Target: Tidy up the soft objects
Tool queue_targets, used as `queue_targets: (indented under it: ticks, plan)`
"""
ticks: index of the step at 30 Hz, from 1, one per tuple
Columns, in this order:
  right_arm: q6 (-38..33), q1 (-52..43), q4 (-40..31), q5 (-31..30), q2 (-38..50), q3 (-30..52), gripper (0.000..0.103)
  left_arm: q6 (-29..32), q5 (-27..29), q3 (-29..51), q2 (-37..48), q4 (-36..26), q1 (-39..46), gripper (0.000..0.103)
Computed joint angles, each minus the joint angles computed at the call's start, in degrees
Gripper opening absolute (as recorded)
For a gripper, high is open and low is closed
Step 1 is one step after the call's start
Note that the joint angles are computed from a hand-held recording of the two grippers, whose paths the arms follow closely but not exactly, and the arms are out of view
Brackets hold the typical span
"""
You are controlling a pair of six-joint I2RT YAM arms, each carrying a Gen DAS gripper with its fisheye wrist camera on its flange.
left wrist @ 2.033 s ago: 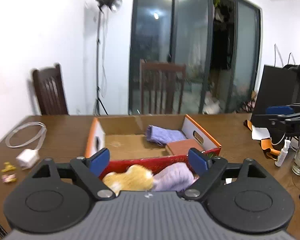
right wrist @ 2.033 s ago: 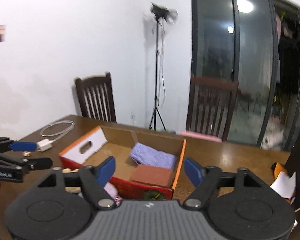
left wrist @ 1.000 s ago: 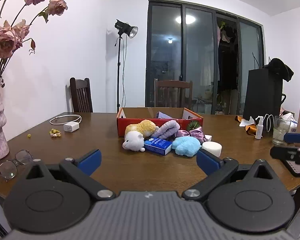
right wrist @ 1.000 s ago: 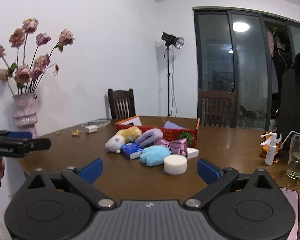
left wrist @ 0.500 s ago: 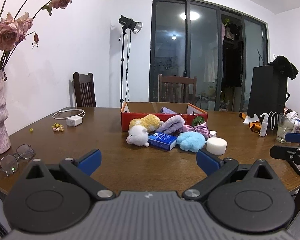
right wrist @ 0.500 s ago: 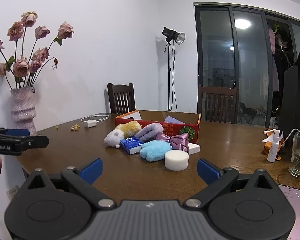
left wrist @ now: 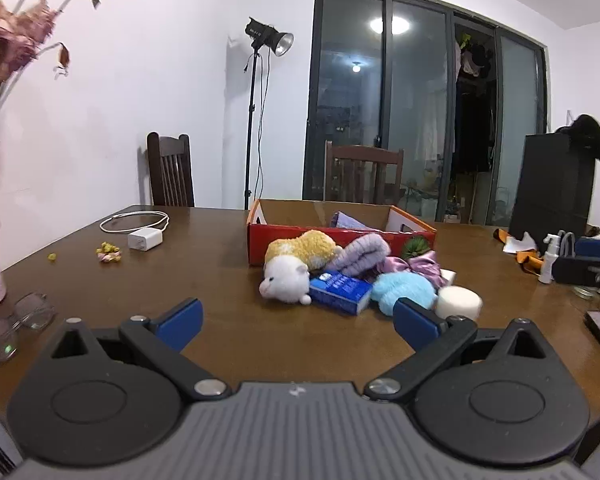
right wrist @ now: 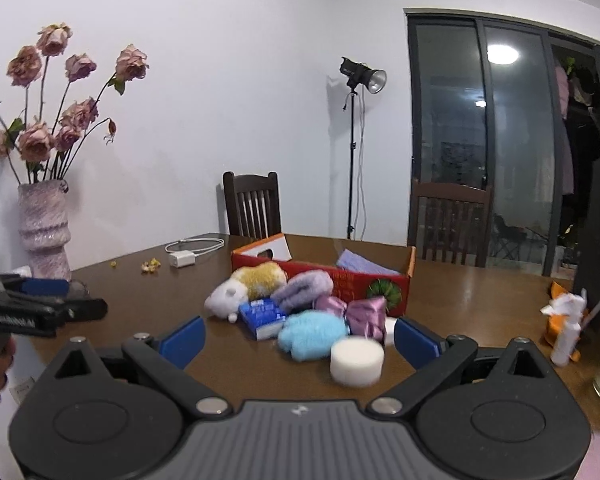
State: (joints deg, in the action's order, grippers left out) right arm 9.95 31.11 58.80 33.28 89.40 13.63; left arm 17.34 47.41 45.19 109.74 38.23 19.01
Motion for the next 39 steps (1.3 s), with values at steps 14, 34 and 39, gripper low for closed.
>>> queue_targets:
  ticks: [14,34,39]
  plan:
    - [-5.5,-20.1,-37.7,-29.4,22.9,50.1,0.092,-3.9,-11.4,49.1,26.7,-34.9,-13.6,0.087]
    - [1.7,-24.0,-72.8,-43.0,66.6,119.2,0.057,-3.1,-3.0,86.4,47.4,-63.0,-13.3,0.054]
    - [2.2,-22.8,-63.2,-43.2,56.3,102.3,0.051,-4.2,-1.0,62.4,33.5,-48.4,-11.1,0.053]
